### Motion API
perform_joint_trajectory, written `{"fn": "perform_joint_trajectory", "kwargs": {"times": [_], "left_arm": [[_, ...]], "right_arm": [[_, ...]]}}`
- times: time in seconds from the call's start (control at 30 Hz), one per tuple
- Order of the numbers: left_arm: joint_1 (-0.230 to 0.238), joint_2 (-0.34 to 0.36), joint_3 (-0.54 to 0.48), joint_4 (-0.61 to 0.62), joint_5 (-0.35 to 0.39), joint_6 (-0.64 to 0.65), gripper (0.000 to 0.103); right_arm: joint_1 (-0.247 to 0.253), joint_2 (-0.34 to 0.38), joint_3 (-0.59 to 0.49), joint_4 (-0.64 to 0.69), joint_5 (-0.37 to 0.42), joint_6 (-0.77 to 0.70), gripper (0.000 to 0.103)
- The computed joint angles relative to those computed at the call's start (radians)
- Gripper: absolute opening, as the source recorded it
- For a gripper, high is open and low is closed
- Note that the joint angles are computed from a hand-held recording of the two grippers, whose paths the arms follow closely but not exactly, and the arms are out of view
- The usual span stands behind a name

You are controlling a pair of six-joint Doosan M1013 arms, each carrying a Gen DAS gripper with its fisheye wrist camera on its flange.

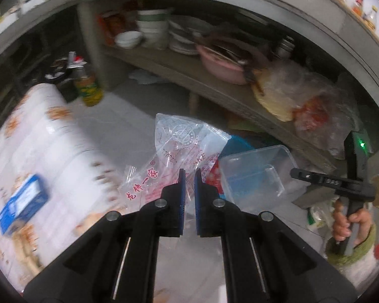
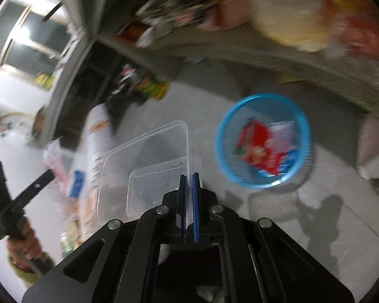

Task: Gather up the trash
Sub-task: 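Carry the tub and bag over the blue wastebasket and open both grippers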

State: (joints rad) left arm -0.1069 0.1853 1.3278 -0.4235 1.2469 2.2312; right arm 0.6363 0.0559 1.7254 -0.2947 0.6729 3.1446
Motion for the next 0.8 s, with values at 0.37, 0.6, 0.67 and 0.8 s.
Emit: {"fn": "perform_joint_trajectory", "kwargs": {"times": [0.37,0.6,0.67,0.8], "left_arm": [[-0.185,0.092,0.023,0.076,0.071,-0.088,0.005],[-0.246,0.177,0.013,0.142,0.091,-0.169,0.006],[-0.262,0.208,0.0,0.162,0.097,-0.186,0.012],[-0.282,0.245,-0.015,0.214,0.097,-0.25,0.04]], "right_arm": [[-0.024,0.039,0.029,-0.092,0.288,0.077,0.005],[-0.096,0.125,0.034,-0.013,0.256,-0.035,0.007],[-0.116,0.149,0.034,0.006,0.239,-0.056,0.01],[-0.152,0.184,0.048,0.031,0.21,-0.07,0.05]]}}
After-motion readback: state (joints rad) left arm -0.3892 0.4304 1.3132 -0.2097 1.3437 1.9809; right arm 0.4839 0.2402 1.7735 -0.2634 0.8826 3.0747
